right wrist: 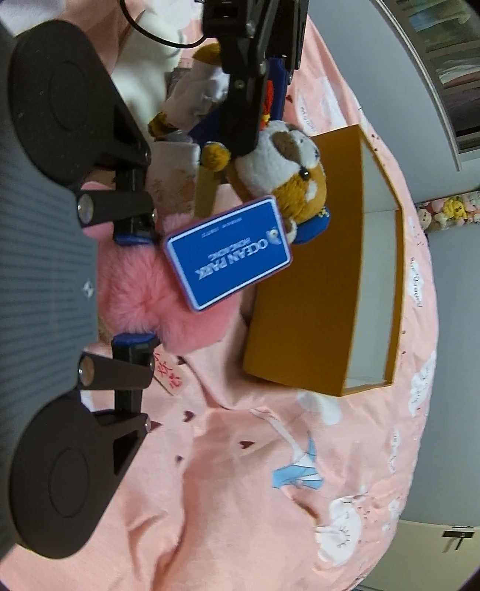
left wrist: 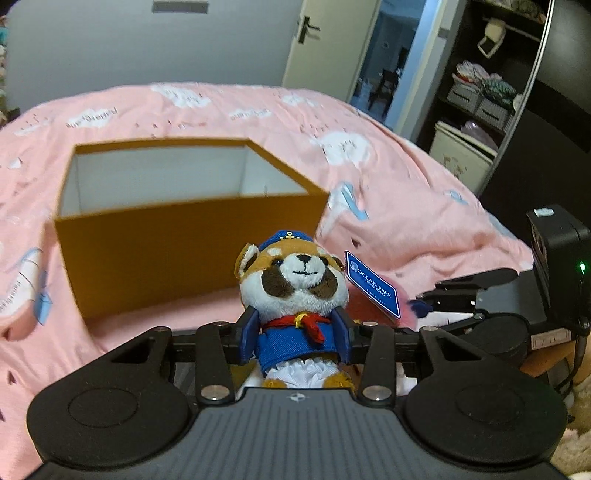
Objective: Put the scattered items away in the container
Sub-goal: 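Carry the raccoon plush and pink pompom over the orange box with both tools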
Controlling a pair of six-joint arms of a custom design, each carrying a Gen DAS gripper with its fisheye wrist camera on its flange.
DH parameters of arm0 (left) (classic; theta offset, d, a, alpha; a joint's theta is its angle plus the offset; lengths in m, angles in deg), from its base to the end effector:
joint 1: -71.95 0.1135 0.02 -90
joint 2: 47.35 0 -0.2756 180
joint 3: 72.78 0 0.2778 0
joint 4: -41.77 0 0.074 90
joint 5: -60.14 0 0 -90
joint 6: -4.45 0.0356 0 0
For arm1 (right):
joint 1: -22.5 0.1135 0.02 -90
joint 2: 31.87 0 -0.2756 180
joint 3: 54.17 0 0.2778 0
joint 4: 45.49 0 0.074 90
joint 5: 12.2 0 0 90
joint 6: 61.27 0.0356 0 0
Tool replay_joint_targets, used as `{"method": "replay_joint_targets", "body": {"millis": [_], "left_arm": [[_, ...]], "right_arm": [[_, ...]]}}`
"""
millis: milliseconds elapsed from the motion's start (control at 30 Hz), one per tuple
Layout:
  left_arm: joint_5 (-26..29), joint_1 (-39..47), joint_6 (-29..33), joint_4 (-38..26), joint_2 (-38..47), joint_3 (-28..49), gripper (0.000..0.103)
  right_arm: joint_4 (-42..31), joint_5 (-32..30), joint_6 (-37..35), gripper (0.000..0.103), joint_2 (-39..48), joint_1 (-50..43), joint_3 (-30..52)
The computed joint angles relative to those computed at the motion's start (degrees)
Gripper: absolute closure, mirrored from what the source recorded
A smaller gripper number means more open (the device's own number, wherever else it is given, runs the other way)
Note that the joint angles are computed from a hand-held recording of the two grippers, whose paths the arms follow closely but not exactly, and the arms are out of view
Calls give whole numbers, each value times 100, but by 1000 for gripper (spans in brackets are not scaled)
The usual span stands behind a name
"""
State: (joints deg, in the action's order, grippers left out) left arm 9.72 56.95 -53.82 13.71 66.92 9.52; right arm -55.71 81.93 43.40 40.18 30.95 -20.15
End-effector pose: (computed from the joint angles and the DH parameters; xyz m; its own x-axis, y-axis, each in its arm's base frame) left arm 0.3995 -0.1305 0.1298 -0.4451 0.5389 -0.7152 0.8712 0.4452 -0.2067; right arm 0.2247 0.0308 0.1228 -0.7390 0.1456 -0.6578 0.0910 0.9890 0.1167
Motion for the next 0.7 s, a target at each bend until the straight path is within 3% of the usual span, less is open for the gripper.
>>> {"method": "replay_joint_targets", "body": {"millis": [333,700], "left_arm": [[-19,173,-493,370,-205,201,55],[-233,98,-1321,1063,-147,588,55]], "right_arm": [[-271,170,-413,59,-479,-52,431],[12,60,-944,59,-51,-240,1259]]}}
